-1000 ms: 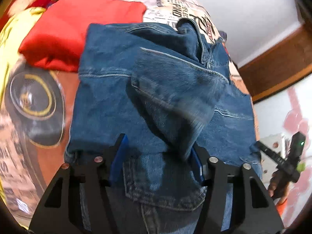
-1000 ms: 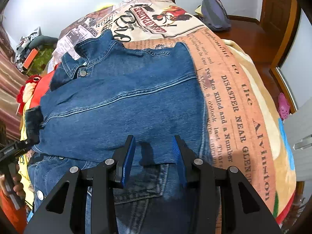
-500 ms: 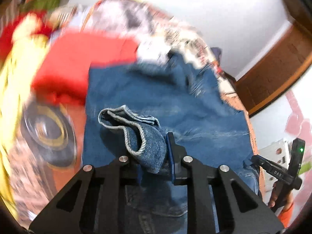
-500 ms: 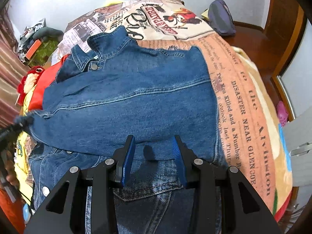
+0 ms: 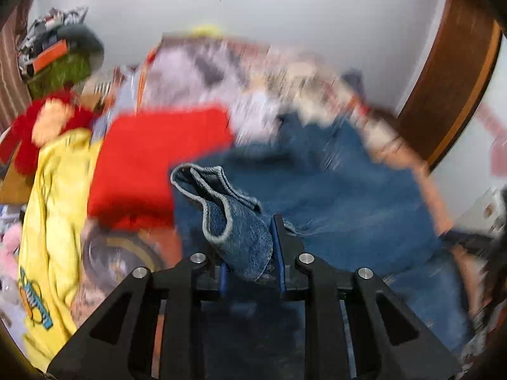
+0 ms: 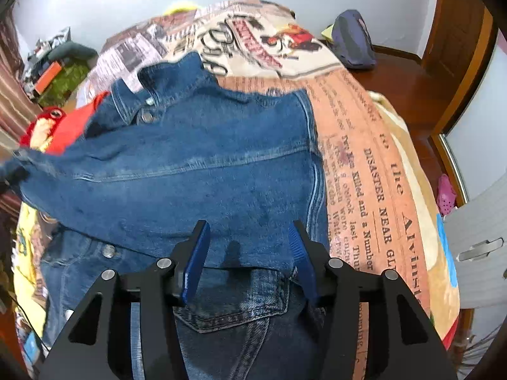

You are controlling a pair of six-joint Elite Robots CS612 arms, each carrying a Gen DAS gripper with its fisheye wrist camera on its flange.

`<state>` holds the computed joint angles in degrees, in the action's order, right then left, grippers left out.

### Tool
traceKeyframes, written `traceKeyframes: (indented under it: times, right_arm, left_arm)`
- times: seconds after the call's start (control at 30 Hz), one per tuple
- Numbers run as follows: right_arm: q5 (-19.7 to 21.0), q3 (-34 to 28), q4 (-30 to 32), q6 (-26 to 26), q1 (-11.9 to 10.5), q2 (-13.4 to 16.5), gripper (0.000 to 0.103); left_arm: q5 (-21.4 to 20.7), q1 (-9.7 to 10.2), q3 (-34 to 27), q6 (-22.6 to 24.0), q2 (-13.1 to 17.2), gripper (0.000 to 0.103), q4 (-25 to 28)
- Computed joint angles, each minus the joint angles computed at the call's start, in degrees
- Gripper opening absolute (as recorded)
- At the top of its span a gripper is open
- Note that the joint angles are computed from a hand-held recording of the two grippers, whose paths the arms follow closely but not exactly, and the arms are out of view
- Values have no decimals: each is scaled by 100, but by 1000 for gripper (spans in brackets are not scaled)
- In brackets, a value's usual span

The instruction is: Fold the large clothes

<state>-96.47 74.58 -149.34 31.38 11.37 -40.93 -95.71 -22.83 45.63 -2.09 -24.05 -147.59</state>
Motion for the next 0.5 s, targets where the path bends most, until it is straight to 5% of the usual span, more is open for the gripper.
traceKeyframes:
  times: [0.13,0.3,0.5]
  right_arm:
    - [92,-49,289,-21,-27,55,48]
    - [-14,-97,499,-110,-21,91,57]
    - [68,-12,410,-195,-55,17,61]
  left_arm:
    - [41,62,-124,-33,166,40,777]
    - [116,136,98,-330,95,74,713]
    - [-261,269,27,-583,68,79,851]
